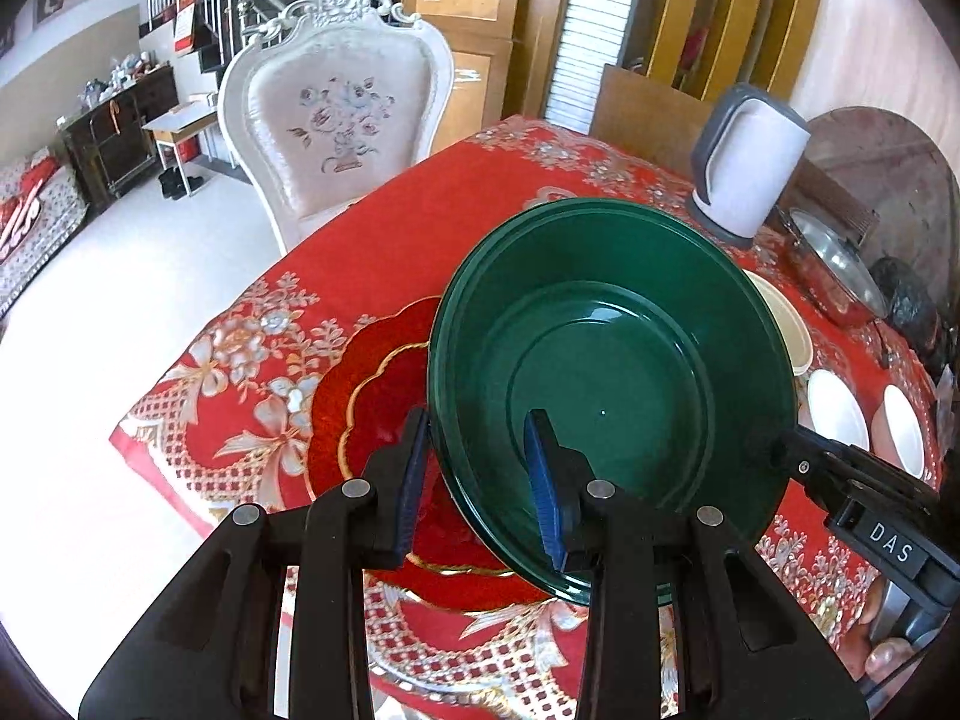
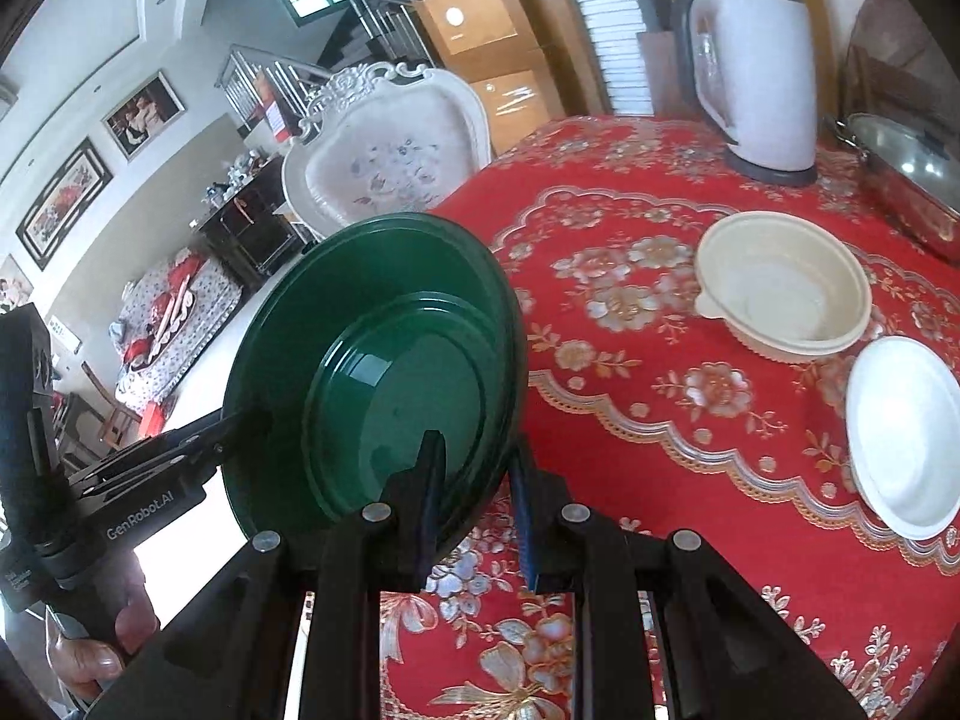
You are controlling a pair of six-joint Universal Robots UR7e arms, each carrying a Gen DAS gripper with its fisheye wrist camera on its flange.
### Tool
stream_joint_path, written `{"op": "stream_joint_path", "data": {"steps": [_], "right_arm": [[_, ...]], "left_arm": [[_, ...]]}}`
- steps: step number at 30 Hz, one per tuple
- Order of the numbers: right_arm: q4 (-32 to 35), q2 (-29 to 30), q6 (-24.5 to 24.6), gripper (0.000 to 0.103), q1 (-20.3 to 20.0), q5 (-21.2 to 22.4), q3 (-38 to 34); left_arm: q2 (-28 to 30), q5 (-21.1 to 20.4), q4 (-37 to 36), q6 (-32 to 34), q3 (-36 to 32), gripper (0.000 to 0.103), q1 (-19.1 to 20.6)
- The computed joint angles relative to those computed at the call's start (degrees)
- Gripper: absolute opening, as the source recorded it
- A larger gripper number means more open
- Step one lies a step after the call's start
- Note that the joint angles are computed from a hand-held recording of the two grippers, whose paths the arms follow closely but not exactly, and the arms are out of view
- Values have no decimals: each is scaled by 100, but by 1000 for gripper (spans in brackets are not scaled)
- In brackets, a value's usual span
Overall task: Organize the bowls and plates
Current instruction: 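Carry the green bowl over the stacked red plates and lower it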
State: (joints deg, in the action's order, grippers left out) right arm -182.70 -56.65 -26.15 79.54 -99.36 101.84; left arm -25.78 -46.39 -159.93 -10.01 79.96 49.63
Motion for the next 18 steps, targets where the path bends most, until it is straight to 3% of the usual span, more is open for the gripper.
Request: {"op": "stream_joint_path", "data": {"steps": [18], "right_arm": [[628, 672, 34, 20, 210, -339, -632]], "left_arm": [[-206, 181, 327, -479, 221, 32, 320]]}}
